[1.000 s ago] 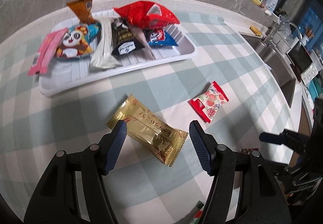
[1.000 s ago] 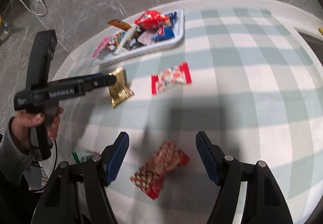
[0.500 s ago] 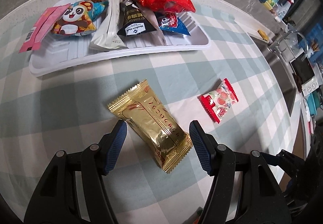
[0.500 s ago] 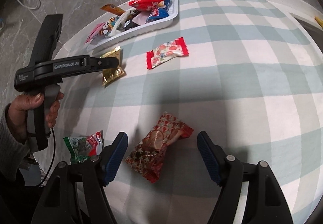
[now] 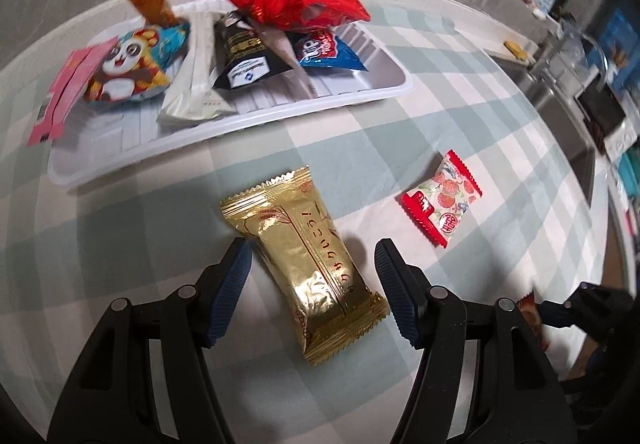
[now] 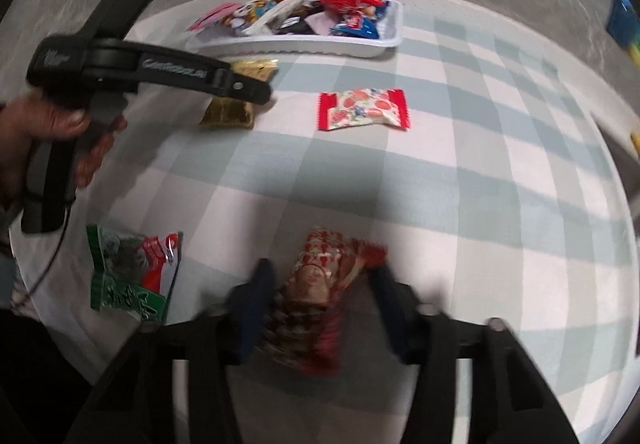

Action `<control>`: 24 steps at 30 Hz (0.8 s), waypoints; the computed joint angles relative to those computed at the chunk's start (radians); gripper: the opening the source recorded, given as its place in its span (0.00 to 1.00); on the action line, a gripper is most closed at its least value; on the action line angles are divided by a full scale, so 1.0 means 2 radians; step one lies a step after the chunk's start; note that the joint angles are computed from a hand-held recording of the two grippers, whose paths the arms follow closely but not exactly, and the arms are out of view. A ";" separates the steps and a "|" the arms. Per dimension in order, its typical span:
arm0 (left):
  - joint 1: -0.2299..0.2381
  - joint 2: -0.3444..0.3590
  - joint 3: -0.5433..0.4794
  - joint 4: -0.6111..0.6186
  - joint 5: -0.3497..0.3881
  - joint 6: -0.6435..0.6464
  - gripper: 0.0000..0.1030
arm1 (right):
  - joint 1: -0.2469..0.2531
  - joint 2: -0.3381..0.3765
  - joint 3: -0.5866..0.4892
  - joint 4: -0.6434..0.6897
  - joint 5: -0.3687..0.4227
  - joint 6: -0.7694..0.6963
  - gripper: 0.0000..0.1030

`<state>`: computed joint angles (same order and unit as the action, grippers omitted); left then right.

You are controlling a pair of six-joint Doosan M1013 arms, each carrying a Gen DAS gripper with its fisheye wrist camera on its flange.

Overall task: Organize snacks
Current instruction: 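Grasp the gold wrapper with the left tool while the right tool grasps the red patterned packet, then lift both packets and carry them over the white tray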

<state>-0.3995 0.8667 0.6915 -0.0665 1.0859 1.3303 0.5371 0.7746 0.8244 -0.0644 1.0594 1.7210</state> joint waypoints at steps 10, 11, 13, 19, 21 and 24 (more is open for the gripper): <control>-0.002 -0.001 0.006 0.033 -0.011 0.031 0.30 | -0.024 -0.012 0.024 0.104 -0.030 -0.013 0.29; -0.001 -0.002 0.006 0.030 -0.012 0.031 0.29 | -0.027 -0.012 0.024 0.118 -0.032 -0.011 0.29; 0.000 -0.003 0.009 0.022 -0.015 0.031 0.29 | -0.035 -0.011 0.025 0.144 -0.034 -0.001 0.29; 0.011 -0.014 0.027 -0.026 -0.037 0.029 0.29 | -0.053 -0.017 0.040 0.218 -0.061 0.015 0.29; 0.013 -0.018 0.031 -0.036 -0.042 0.029 0.29 | -0.057 -0.018 0.043 0.236 -0.068 0.020 0.29; 0.017 -0.025 0.039 -0.053 -0.055 0.028 0.29 | -0.062 -0.015 0.039 0.260 -0.070 0.023 0.29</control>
